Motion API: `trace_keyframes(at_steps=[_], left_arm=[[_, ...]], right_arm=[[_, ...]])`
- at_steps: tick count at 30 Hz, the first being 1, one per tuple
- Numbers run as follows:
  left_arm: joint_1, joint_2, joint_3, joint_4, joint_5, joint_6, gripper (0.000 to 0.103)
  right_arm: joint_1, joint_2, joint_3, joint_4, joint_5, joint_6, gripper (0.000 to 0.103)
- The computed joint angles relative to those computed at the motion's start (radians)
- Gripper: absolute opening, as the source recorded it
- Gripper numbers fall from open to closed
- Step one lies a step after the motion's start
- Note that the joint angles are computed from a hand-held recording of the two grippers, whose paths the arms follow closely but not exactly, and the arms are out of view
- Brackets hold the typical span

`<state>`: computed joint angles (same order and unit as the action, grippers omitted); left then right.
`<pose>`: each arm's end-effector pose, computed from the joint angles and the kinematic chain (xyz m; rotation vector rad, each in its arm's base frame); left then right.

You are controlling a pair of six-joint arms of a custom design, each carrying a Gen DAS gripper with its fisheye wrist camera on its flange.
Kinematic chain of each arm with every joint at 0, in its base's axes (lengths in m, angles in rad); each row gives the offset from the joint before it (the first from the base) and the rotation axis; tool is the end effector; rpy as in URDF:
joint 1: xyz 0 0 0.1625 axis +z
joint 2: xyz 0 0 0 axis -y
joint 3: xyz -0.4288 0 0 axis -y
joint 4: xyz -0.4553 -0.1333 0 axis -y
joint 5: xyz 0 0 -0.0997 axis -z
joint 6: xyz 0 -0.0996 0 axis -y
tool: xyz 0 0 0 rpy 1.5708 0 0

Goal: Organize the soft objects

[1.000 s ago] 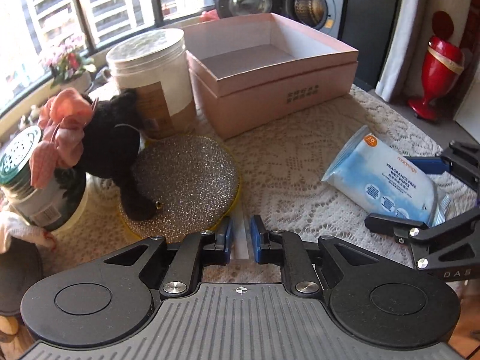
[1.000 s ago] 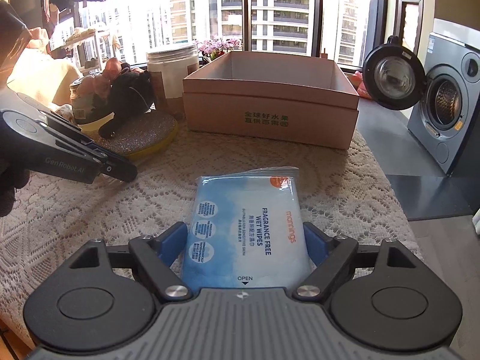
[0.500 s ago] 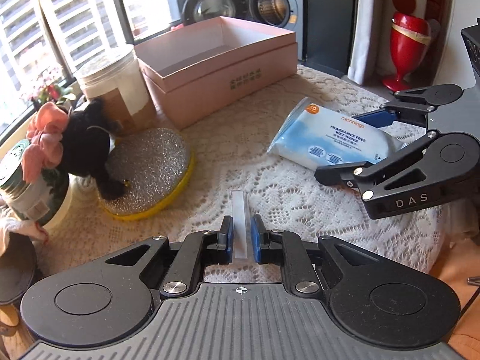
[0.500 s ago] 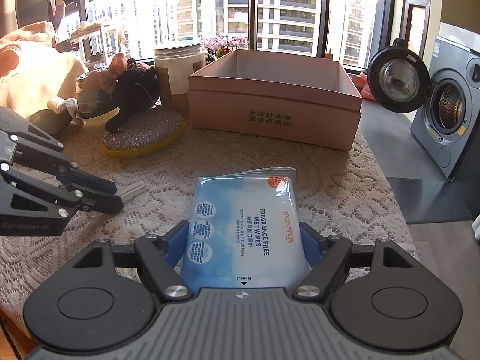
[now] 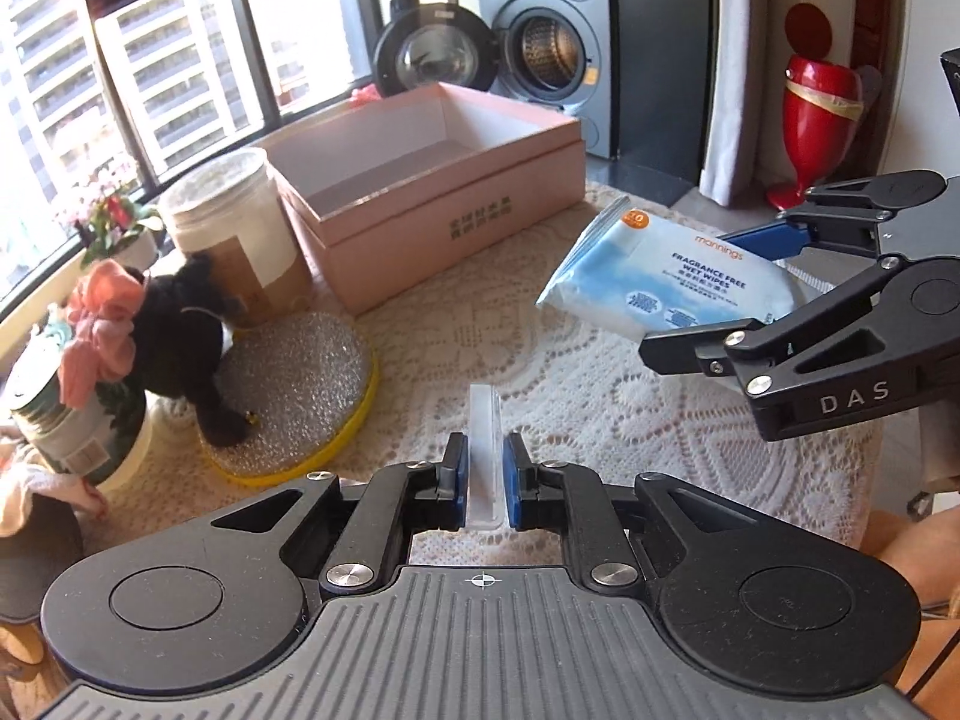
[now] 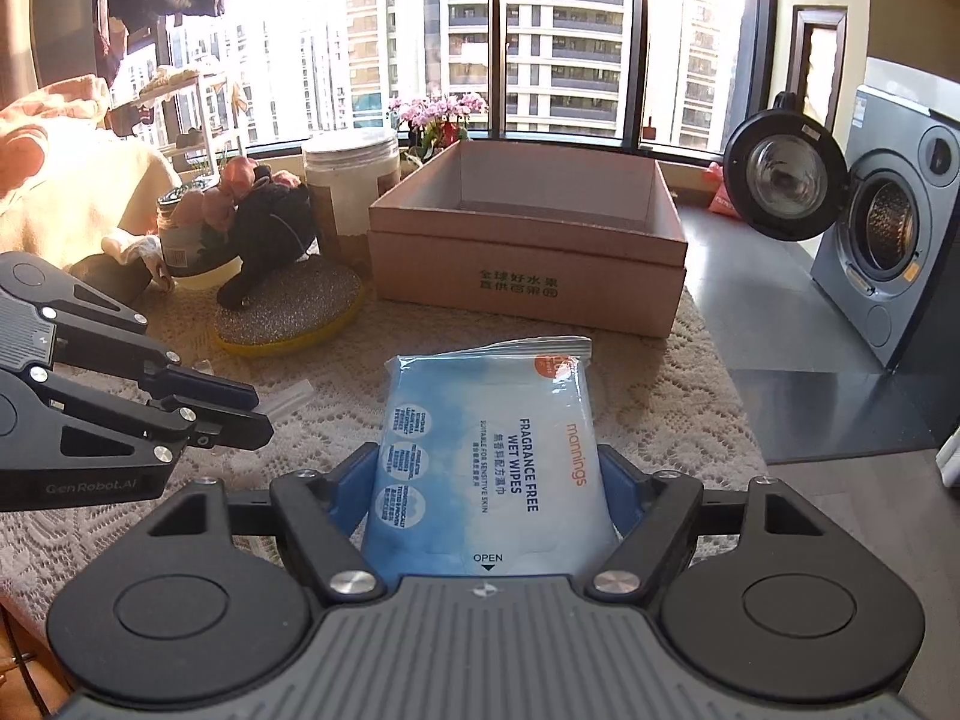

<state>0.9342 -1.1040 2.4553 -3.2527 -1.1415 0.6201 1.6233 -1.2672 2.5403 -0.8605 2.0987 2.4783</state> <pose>-0.1067 -0.4382 0.0478 1.4972 2.2265 -0.4521 0.0988 -0.2958 0.0106 0.3836 -2.0728 1.1259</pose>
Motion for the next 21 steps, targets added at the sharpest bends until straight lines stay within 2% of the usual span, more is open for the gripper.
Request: trace_keyframes(at_steps=[5, 9, 12, 14, 16, 19, 21], left_arm=[[-0.005, -0.031, -0.001, -0.017, -0.036, -0.012, 0.015], [-0.008, -0.032, -0.063, -0.064, -0.117, -0.044, 0.015], [0.002, 0.031, -0.177, -0.072, -0.212, -0.08, 0.015], [0.027, 0.101, -0.283, -0.062, -0.293, -0.128, 0.015], [0.066, 0.167, -0.404, 0.022, -0.365, -0.222, 0.015], [0.085, 0.249, -0.537, 0.128, -0.291, -0.338, 0.015], [0.104, 0.262, -0.574, 0.186, -0.293, -0.357, 0.016]], right_arm=[[0.025, -0.048, 0.016, 0.0, 0.005, -0.012, 0.076], [0.054, -0.153, -0.007, 0.108, -0.016, 0.012, 0.076], [0.072, -0.246, -0.075, 0.232, -0.057, 0.032, 0.076], [0.085, -0.256, -0.15, 0.273, -0.051, 0.015, 0.076], [0.081, -0.23, -0.25, 0.339, -0.048, 0.017, 0.077], [0.022, -0.182, -0.407, 0.539, -0.122, 0.107, 0.078], [-0.011, -0.156, -0.453, 0.564, -0.146, 0.158, 0.081]])
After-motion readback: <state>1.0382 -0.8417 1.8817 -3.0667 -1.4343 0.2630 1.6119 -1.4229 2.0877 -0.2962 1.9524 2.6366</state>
